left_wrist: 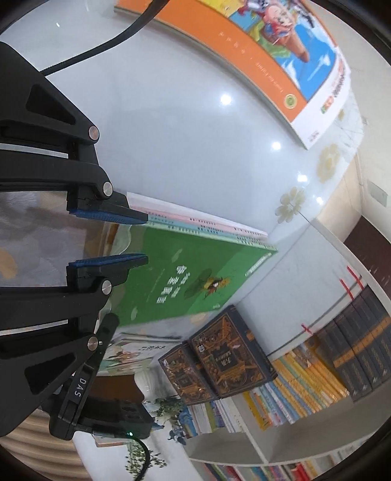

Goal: Organize books

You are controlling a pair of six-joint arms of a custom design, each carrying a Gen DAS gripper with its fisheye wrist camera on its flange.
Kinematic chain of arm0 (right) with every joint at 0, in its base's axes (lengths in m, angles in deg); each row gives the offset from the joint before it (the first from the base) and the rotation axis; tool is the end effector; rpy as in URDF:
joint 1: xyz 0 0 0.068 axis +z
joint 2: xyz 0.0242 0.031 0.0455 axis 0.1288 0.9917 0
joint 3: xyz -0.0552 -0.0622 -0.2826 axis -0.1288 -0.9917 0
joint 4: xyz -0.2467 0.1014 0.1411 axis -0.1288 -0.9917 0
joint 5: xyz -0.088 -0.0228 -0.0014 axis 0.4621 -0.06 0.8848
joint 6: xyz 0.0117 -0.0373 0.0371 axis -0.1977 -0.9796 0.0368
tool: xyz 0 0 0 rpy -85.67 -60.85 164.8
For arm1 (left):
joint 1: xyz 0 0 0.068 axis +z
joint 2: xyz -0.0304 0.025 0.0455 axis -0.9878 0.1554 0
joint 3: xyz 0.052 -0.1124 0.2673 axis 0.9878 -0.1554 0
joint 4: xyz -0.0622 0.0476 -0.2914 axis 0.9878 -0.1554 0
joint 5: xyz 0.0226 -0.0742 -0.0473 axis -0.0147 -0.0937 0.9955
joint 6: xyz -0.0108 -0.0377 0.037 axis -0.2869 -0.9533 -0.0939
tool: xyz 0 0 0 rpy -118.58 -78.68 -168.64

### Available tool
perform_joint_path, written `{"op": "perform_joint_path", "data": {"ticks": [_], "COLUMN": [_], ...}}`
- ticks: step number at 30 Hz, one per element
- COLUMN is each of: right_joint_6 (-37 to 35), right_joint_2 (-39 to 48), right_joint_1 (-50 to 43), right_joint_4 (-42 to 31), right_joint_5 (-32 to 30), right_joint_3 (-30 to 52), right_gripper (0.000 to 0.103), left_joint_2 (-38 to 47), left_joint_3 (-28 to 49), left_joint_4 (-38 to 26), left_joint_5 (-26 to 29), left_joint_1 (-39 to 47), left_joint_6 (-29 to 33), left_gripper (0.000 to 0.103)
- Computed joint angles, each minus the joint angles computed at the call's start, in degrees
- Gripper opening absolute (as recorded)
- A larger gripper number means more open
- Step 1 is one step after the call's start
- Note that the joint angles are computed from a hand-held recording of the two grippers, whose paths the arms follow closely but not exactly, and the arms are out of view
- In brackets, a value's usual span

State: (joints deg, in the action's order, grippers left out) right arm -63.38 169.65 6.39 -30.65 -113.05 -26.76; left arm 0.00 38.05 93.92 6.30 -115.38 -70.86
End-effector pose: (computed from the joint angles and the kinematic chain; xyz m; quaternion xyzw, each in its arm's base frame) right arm 0.2505 0.0119 0.0899 -0.0784 0.9600 0.2273 0.1436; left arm 0.1712 -0.1157 0.1002 -0.2097 0.8912 -0.2871 0.2816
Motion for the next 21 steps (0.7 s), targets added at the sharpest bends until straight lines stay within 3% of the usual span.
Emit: {"op": "perform_joint_path", "data": {"ticks": [4, 6, 10, 15, 21], "right_joint_6": [-4.7, -7.3, -16.5, -29.9, -51.4], "right_joint_2": [-3.4, -4.8, -6.8, -4.6, 5.3], "right_joint_1": [-6.5, -8.7, -16.5, -28.7, -52.2], "right_joint_4": [-4.9, -7.1, -12.1, -18.8, -27.3], "right_joint_5": [-1.7, -1.1, -2.6, -2.7, 0.2], "right_joint_3": [-3.3, -4.6, -7.2, -5.3, 5.0], "right_gripper": [0.040, 0.053, 0.055, 0.055, 0.056], "left_joint_2": [-4.2, -4.2, -0.4, 7.7, 26.1], "left_joint_3": [0.9, 1.9, 6.7, 15.7, 33.4], "left_joint_4": [-4.4, -5.0, -7.4, -10.3, -11.0], "left_joint_5": [-2.6, -3.6, -6.0, -8.8, -8.0], "left_joint_1": [-4.7, -7.4, -14.1, -23.0, -29.8], "left_joint_6": [-1.2, -1.4, -1.9, -3.5, -4.8], "left_gripper": [0.016, 0.016, 0.019, 0.019, 0.024]}}
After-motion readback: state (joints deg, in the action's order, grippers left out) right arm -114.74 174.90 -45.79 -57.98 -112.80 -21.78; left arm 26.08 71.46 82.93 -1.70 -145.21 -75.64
